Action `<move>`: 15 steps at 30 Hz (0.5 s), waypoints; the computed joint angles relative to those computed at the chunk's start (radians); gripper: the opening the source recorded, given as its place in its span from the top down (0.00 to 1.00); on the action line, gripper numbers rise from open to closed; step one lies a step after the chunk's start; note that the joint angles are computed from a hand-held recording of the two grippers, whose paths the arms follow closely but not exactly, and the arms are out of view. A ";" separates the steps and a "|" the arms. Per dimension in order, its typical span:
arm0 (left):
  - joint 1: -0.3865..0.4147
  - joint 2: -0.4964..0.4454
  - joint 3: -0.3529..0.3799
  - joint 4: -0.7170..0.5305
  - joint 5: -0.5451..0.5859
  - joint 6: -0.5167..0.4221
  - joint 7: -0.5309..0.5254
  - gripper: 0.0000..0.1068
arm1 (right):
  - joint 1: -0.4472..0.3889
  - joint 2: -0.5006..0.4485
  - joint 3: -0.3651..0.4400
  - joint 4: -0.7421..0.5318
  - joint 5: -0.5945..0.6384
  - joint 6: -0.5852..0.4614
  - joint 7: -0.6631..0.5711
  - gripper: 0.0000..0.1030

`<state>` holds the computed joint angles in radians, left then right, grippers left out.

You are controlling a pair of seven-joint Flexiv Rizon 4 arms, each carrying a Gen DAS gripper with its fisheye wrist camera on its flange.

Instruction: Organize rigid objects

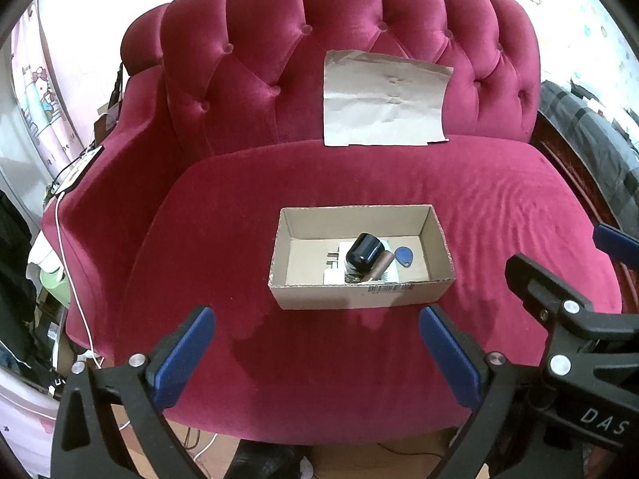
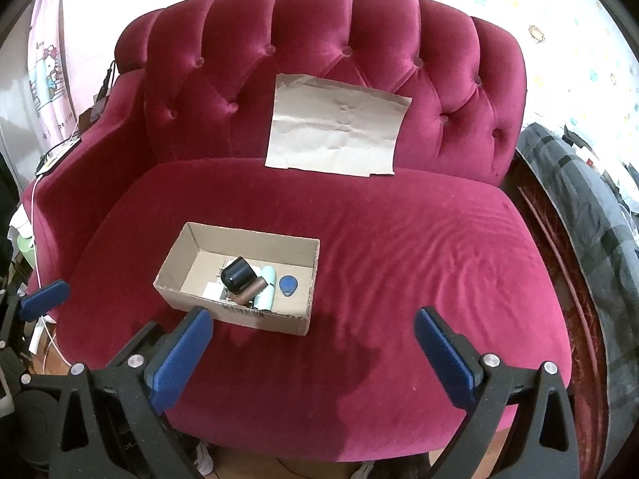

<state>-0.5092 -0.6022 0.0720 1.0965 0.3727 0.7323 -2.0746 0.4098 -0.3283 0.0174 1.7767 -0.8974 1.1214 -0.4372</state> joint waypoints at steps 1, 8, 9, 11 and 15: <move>0.002 0.001 -0.002 0.004 -0.003 0.006 -0.002 0.04 | 0.003 0.000 -0.004 0.000 -0.010 0.000 0.010 0.00; 0.002 0.002 0.001 0.004 0.000 0.013 0.000 0.04 | -0.003 0.001 -0.001 -0.001 -0.021 0.007 0.011 0.00; 0.001 0.003 0.000 0.005 -0.001 0.013 -0.001 0.04 | -0.004 0.002 -0.001 0.001 -0.020 0.009 0.009 0.00; 0.002 0.003 0.000 0.005 -0.001 0.013 0.000 0.04 | -0.004 0.004 -0.001 0.002 -0.020 0.011 0.007 0.00; 0.001 0.004 0.000 0.004 0.000 0.009 0.003 0.04 | 0.001 0.005 -0.005 0.002 -0.036 0.000 0.020 0.00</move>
<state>-0.5085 -0.5982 0.0717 1.1010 0.3730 0.7416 -2.0715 0.4106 -0.3232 0.0128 1.7786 -0.9331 1.1216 -0.4170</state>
